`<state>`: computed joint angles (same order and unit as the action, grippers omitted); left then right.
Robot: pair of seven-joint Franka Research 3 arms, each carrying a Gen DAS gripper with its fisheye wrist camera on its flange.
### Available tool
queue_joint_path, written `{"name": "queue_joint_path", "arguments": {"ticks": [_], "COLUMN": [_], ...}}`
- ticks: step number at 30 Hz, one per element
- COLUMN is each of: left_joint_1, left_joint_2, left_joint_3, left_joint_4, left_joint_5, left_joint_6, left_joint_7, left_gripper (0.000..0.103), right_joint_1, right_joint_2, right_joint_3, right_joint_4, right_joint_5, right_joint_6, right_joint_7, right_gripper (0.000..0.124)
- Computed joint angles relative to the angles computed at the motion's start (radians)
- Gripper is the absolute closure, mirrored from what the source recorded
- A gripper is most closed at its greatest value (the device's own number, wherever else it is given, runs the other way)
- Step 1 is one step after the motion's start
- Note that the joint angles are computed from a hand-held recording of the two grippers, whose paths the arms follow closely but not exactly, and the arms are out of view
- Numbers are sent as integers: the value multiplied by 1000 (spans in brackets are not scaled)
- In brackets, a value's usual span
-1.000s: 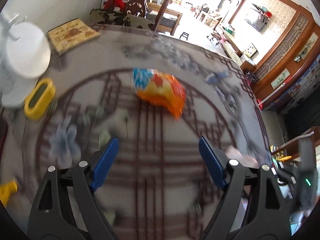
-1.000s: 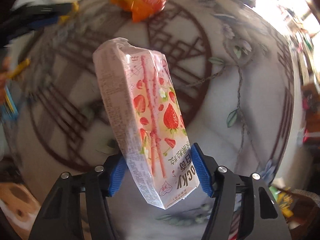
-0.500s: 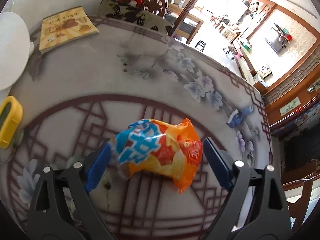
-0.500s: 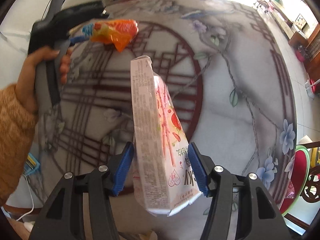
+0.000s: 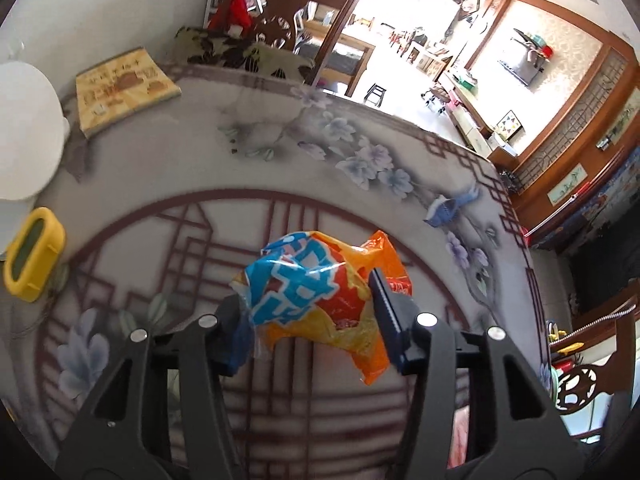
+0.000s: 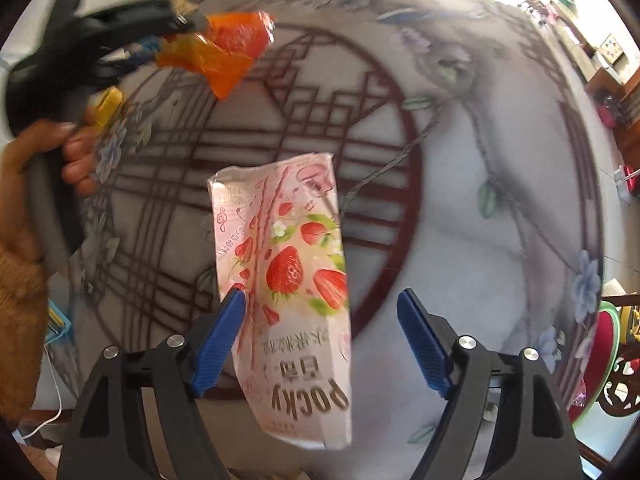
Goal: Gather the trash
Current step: 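Lift the Pocky box and chip bag and carry them toward the red bucket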
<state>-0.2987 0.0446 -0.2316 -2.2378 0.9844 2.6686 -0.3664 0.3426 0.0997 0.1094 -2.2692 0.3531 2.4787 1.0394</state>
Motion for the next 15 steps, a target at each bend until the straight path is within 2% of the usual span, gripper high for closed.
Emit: {"name": "queue_joint_path", "arguments": {"ticks": [2,4,5,6,8,15], "left_joint_1": [-8,-13,-13,-13,-14,-31], "left_joint_2": [-27,-52,-58,-64,-78,-124], "left_joint_3": [-10,-22,-25,-30,-37,-74], "left_joint_4": [-12,-20,-23,-25,-33,-74], "left_joint_5": [-6,-8,-11,-16,-23,-72], "left_joint_6": [-17,-39,-43,-46,-47,-65], "left_joint_7": [4,6,10,13,13,7], "left_gripper": [52,52,52,52,52,52], "right_joint_1": [7,13,11,11,24,16], "right_joint_2": [9,7,1,-4,-25,-116], "right_joint_3": [5,14,19,21,20,6], "right_joint_4": [-3,-16,-21,-22,-46,-102], "right_joint_5": [-6,-2,32,52,22,118], "right_joint_6": [13,25,17,9,40,22], "right_joint_7": [-4,-31,-58,-72,-46,-79], "right_gripper": [49,58,66,87,90,91]}}
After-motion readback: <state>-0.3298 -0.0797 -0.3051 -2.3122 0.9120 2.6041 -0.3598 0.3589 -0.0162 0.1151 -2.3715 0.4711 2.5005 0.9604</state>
